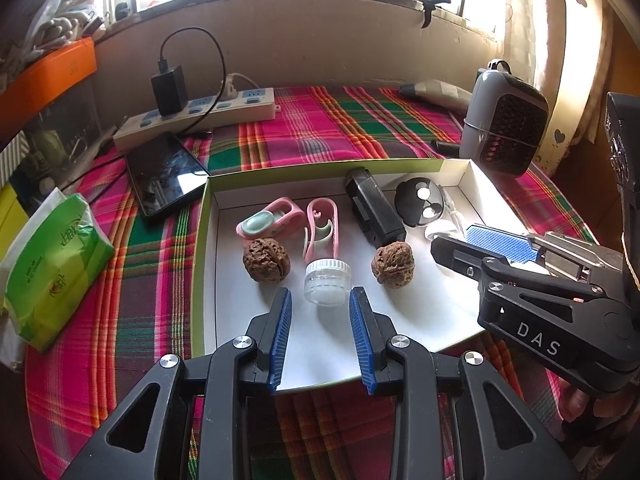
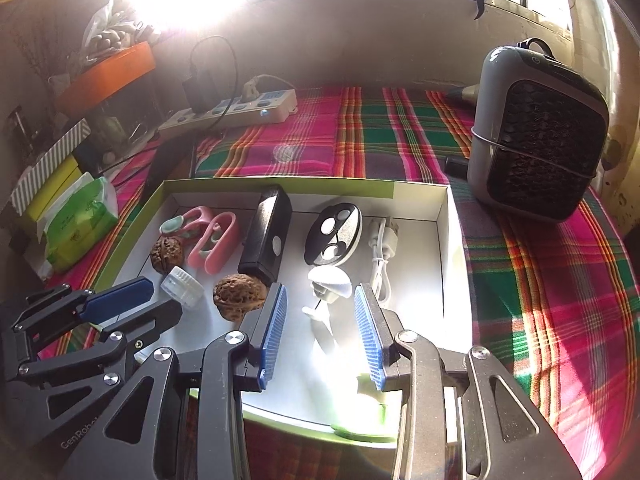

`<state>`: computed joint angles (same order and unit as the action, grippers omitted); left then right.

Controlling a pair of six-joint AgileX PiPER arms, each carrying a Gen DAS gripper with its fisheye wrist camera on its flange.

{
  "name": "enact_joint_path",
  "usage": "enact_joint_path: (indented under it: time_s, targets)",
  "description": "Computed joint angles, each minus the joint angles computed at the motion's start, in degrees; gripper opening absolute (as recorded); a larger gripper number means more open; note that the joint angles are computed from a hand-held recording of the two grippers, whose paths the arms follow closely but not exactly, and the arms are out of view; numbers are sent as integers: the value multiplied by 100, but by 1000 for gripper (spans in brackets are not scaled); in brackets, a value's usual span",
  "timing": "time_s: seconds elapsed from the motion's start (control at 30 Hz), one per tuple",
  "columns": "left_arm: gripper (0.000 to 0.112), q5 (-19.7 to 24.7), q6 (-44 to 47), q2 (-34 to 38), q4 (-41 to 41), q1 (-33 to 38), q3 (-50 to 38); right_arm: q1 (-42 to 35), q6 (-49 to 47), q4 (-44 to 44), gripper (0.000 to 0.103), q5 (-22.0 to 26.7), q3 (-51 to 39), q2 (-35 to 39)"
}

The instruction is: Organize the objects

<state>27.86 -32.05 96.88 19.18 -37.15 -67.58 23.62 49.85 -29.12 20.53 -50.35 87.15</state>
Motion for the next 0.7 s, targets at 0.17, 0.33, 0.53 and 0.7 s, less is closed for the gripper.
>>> enact_joint_path:
  time_s: [0.17, 0.33, 0.53, 0.7]
  targets:
    - [28, -3, -637, -266, 590, -148, 254, 169, 500, -404, 37, 67, 143, -209]
    - [28, 5, -1087, -544, 949, -243, 521, 424, 1125, -936, 38, 230, 287, -455]
    - [28, 91, -1861, -905, 1664, -465, 896, 761, 1865, -1538, 45, 462, 519, -776]
    - [28, 165, -2181, -1130, 1837, -591, 1178, 1061, 2360, -1857, 45, 672, 733, -986]
